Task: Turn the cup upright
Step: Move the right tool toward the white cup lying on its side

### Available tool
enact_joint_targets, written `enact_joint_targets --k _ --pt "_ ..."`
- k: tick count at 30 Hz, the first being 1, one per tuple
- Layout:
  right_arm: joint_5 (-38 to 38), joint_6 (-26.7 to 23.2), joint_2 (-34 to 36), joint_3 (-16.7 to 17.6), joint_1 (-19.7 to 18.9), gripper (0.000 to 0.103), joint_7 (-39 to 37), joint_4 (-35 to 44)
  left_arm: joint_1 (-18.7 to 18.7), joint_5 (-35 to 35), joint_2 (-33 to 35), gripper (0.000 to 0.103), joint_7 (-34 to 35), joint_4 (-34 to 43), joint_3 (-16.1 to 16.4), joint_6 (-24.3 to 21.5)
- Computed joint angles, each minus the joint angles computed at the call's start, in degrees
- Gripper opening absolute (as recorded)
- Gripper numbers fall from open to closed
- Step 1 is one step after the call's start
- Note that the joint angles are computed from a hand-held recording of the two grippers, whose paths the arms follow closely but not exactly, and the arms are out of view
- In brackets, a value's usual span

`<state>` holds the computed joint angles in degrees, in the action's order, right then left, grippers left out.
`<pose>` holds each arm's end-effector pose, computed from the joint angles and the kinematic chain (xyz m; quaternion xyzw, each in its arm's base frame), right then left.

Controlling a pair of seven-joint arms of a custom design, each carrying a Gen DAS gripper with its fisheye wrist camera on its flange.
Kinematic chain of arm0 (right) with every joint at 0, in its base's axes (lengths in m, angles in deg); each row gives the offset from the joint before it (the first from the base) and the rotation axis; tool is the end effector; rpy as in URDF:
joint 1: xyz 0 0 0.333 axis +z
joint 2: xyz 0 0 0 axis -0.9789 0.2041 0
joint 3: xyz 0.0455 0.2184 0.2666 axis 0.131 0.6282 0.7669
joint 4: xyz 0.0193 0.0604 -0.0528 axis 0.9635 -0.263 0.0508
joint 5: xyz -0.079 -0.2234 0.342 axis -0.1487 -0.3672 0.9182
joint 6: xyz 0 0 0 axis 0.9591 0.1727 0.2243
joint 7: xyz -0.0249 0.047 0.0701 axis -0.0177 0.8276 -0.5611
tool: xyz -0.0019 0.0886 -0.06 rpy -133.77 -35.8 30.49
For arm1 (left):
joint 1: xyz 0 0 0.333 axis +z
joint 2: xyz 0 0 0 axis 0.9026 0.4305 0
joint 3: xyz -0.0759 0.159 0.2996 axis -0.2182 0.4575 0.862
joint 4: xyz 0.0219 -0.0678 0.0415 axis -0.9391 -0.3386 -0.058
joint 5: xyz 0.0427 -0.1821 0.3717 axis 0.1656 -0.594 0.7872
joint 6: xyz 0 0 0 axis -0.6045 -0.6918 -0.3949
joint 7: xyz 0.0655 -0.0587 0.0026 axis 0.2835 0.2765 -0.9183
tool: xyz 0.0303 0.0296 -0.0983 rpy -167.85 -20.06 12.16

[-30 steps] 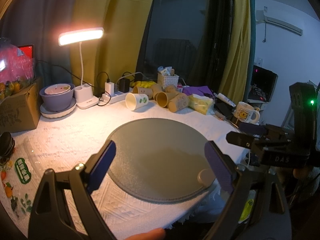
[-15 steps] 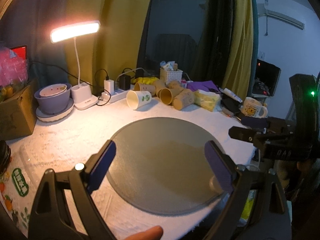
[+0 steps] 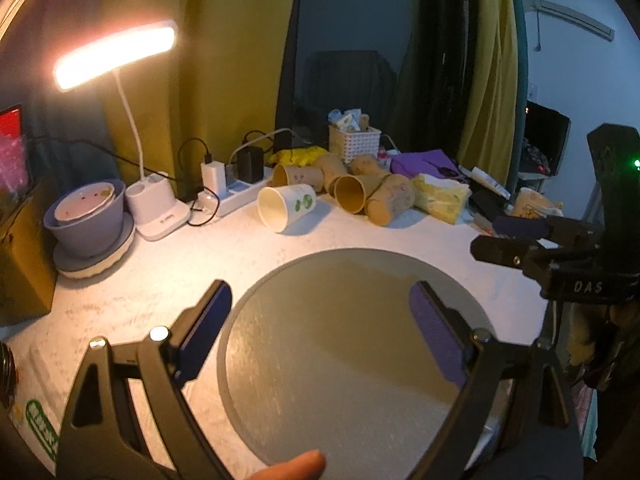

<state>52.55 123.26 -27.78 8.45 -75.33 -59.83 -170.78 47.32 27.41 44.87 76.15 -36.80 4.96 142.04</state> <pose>0.6670 0.0343 0.4642 -0.7453 0.4499 -0.2217 0.4394 0.6220 -0.2825 0.4967 -0.5729 0.6598 -0.3966 0.2814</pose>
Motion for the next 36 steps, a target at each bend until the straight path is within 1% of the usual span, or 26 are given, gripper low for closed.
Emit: enact_joint_targets --k 3,10,15,23,28,30,34,36 --pt "-2.40 0.00 2.13 -0.12 0.01 0.073 2.61 2.61 1.73 -5.54 2.14 0.091 6.35 2.10 -1.98 -0.48" --pt "-8.28 -0.34 7.19 1.26 -1.38 0.073 8.56 8.85 2.97 -17.95 7.22 0.091 20.31 7.77 -4.08 -2.66" --pt "-12.73 -0.70 11.09 2.55 -2.56 0.073 12.83 13.63 2.48 -24.18 10.99 0.091 27.12 12.72 -3.85 -4.79" --pt "-21.38 -1.67 18.60 4.40 -4.17 0.073 21.32 23.16 2.59 -31.65 18.58 0.091 36.94 23.97 -4.28 -9.44" --pt "-26.69 -3.04 23.66 5.62 -4.90 0.073 25.96 30.04 2.50 -35.58 25.05 0.091 43.11 33.84 -4.91 -14.13" --pt "-29.58 -3.40 25.77 5.24 -4.40 0.073 29.14 33.02 2.18 -37.01 28.21 0.091 45.58 38.90 -5.01 -16.63" --pt "-35.64 -3.19 30.27 4.43 -3.09 0.073 36.46 39.75 1.20 -39.34 34.88 0.091 48.67 50.10 -4.22 -21.06" --pt "-38.04 -3.86 32.60 4.87 -3.16 0.073 38.82 43.44 0.90 -40.90 39.11 0.091 50.48 57.33 -4.13 -24.09"
